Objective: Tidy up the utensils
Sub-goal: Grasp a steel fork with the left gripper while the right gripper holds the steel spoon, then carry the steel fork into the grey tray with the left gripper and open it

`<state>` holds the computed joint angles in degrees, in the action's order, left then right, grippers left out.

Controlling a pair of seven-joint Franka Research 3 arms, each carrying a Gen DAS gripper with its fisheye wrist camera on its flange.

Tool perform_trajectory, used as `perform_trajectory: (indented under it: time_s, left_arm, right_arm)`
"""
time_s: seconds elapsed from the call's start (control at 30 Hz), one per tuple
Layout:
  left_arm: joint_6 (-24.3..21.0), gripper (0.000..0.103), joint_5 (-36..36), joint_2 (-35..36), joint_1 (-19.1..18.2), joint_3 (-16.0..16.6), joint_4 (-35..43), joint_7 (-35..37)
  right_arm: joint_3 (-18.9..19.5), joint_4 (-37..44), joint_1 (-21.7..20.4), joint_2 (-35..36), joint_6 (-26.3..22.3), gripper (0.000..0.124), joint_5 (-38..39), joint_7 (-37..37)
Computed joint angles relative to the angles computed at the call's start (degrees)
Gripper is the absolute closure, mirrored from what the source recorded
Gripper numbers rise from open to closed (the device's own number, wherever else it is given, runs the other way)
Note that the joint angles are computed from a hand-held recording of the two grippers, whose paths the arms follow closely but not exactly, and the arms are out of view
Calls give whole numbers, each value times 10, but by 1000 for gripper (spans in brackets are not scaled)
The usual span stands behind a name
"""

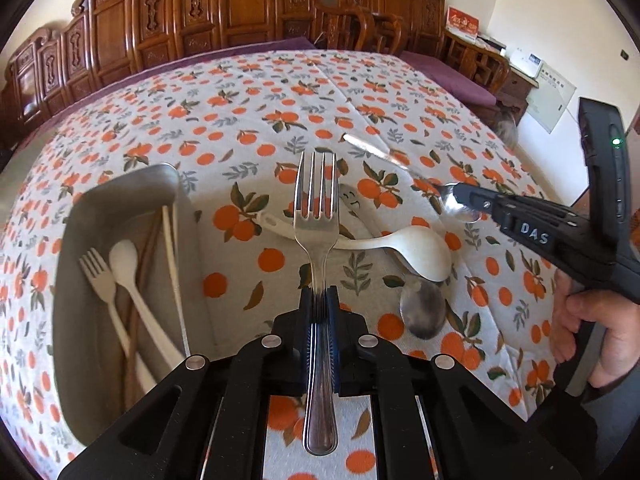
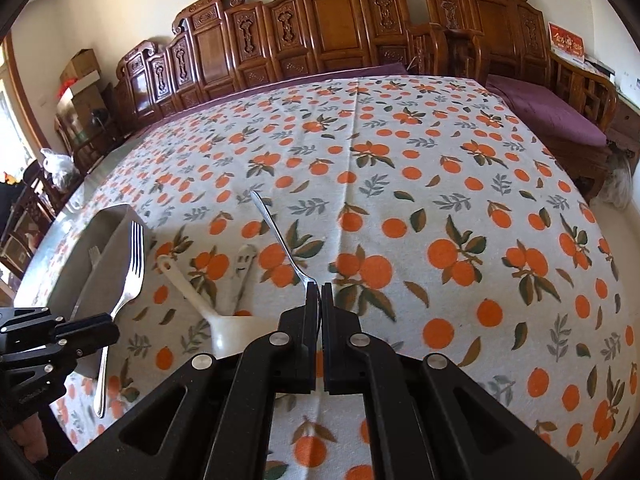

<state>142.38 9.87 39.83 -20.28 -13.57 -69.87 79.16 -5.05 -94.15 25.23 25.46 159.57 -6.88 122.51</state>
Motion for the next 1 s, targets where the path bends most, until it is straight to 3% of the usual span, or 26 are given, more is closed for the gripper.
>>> perform_trajectory:
  time_s: [0.47,0.63,1.0]
  left_arm:
    - [51,97,-6,-84,27,-4,-97,-9]
    - [58,97,-45,-114,57,-25,-124,14]
    - [74,97,-18,-151,64,6,-156,-5]
  right_arm:
    - [2,-9,23,-23,29,121,-26,4]
    - [4,-1,27,-20,31,121,-28,-8]
    - [6,7,37,-21,34,121,-29,-11]
